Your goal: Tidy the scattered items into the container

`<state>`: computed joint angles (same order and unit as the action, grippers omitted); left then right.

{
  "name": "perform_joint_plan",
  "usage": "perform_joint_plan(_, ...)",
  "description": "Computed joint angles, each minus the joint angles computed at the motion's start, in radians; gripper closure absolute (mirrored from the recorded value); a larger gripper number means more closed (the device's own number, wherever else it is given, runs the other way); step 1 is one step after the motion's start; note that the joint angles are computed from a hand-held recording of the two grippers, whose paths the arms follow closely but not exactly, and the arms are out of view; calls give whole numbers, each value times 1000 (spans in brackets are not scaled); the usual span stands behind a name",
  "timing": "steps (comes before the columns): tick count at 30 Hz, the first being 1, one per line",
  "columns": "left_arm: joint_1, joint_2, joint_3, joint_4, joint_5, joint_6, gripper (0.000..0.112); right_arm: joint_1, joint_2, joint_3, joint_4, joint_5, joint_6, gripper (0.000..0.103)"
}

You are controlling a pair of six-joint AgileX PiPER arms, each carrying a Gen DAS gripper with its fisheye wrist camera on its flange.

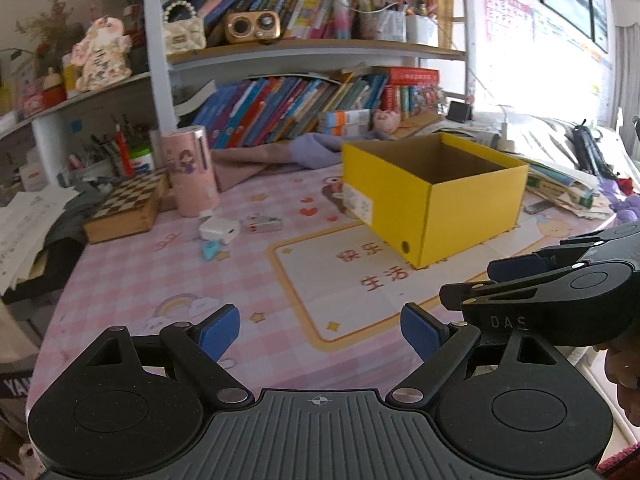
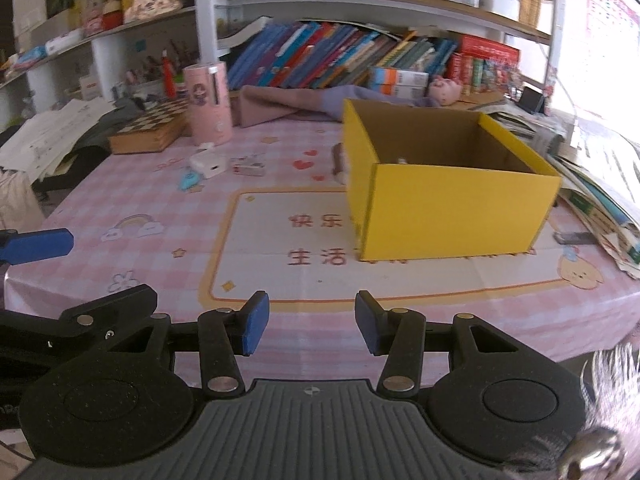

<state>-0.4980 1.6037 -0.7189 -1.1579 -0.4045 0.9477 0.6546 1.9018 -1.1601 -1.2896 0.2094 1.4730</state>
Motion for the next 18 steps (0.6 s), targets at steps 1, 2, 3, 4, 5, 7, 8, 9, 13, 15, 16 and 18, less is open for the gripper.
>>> perform_joint_plan(1,3,-6,7,-3,-5,1,22,4,5,-7,9,-2,-11,57)
perform_joint_plan(2,5,-12,13,-9,-11,2,22,8,10,-14,20,-5,-24,57)
perform_joint_plan(3,7,-18,18,-15,-17,4,22,11,14,-21,30,-9,-37,57)
perform_joint_plan(4,10,-23,23,-20,-21,6,22,13,18,-27,38,-12,-50,57)
perform_joint_plan(5,12,-25,27,-22,-24,7,22,17,21,-33,41,-15,-55,57)
perform_joint_plan(7,16,-32,33,-32,-30,15,22,23,29,-44,47,-21,-67,57)
perform_joint_plan(8,18,-36,35,-37,-33,21,22,26,32,-49,52,-23,-74,57)
perform_joint_plan(9,20,-40,38,-42,-36,28,22,29,36,-55,58,-25,-82,57)
perform_joint_plan(13,26,-52,47,-70,-51,50,22,37,51,-80,83,-34,-112,57)
perform_joint_plan(15,30,-57,50,-83,-55,56,22,41,56,-92,111,-39,-147,57)
perform_joint_plan(16,34,-60,53,-85,-55,57,22,42,59,-97,126,-41,-165,57)
perform_joint_plan(18,36,-66,57,-94,-59,60,22,45,63,-107,165,-43,-209,57)
